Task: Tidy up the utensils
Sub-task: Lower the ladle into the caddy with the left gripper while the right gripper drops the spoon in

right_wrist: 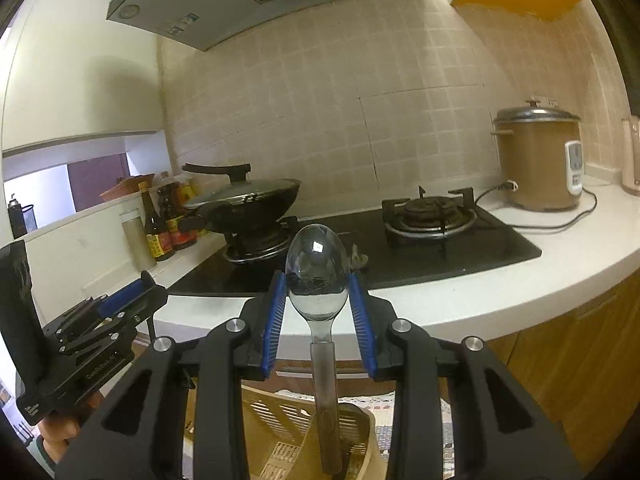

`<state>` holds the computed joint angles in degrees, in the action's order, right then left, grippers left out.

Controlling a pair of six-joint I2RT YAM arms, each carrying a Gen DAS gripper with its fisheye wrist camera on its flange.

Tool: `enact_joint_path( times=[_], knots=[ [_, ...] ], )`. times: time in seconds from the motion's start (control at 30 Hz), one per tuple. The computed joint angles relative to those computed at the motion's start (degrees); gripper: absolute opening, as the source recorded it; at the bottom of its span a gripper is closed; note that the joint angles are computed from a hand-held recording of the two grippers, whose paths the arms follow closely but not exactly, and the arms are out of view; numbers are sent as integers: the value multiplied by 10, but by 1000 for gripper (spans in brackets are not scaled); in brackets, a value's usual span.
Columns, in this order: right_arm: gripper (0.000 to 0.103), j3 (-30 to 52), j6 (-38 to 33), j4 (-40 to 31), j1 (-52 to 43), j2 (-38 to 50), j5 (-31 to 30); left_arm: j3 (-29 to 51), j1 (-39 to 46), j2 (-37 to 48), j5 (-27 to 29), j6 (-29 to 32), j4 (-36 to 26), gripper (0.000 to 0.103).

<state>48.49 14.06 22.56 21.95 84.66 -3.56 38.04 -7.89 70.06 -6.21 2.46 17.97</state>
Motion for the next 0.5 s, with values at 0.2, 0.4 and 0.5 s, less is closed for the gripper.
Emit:
enact_joint_path(
  times=[0.2, 0.4, 0.5],
  knots=[
    [30, -19, 5, 26, -5, 15, -2, -16, -17, 23, -40, 19, 39, 37],
    [30, -43, -5, 21, 4, 4, 2, -37, -31, 14, -54, 28, 43, 50],
    [30, -59, -14, 4, 10, -23, 8, -47, -23, -14, -40, 21, 25, 55]
  ],
)
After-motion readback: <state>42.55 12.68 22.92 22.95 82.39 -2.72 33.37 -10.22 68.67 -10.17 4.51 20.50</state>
